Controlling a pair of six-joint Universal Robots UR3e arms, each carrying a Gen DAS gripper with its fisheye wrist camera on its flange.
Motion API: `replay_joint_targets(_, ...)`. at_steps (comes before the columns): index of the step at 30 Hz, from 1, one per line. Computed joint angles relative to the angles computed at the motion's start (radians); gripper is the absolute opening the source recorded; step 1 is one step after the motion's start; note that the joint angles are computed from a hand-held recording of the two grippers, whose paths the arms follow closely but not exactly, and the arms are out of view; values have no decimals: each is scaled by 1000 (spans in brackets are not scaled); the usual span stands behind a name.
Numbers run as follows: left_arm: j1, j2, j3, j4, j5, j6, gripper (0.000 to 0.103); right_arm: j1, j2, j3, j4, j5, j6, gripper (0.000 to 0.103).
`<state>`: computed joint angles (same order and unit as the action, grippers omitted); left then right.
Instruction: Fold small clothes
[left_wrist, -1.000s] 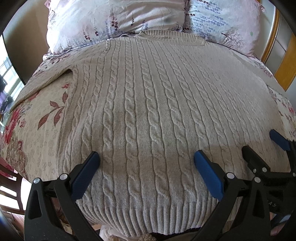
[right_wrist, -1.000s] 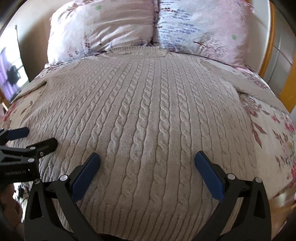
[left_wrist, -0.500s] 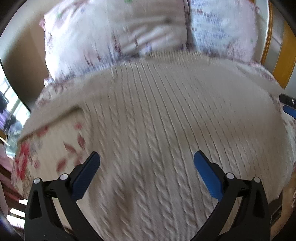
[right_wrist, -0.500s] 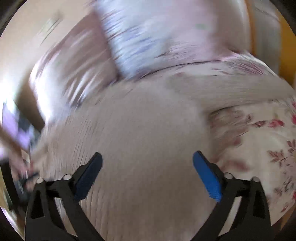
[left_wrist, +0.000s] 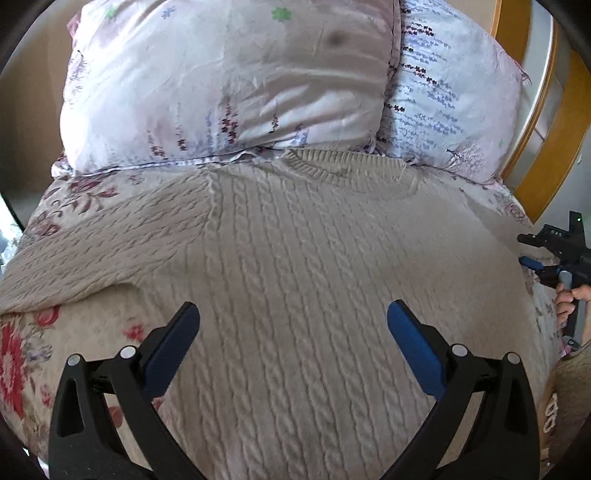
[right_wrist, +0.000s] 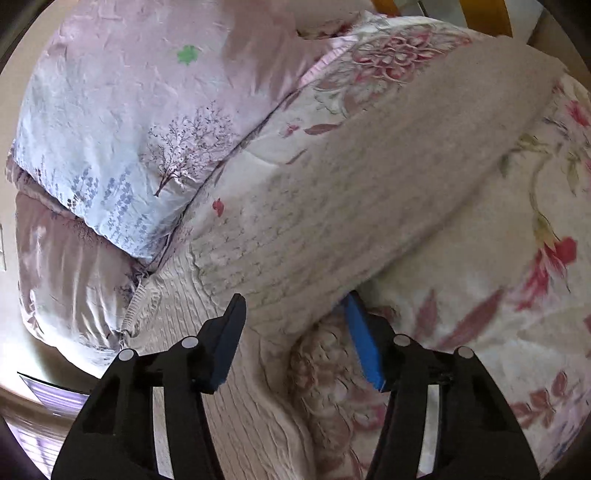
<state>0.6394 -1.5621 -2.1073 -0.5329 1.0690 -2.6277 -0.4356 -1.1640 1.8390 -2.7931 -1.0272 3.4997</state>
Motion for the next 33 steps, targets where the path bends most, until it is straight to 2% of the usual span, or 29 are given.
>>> replay_joint_targets(5,-43,-57,43,28,28,-11,101,-56,40,-16,-77,-34,93,38)
replay_joint_targets(9,-59,-94,64,47,41,-24,101,-134,28,36,-165,-55,147,32)
replay_joint_targets(11,-55,-113,86,25,25,-35,101,-154,26,41,-175,-64,148,31)
replay_joint_targets(16,-13,-152,105,15,-89,-78,101,-182,32,50,-209,-87,164,26)
replay_joint_targets(18,-11,-164,118,12,-104,-96,101,-181,42,44,-211,-114,158,17)
replay_joint_targets(20,-14,-176,138,-4,-110,-96,101,-166,47,36,-211,-140,137,12)
replay_joint_targets(25,-32,-209,171,6,-119,-80,101,-111,-22,54,-268,-189,72,11)
replay_joint_targets(28,-19,-222,162,29,-171,-67,101,-70,-63,39,-276,-159,34,10)
replay_joint_targets(33,-28,-246,196,10,-191,-92,101,54,-114,-16,-244,-53,-26,10)
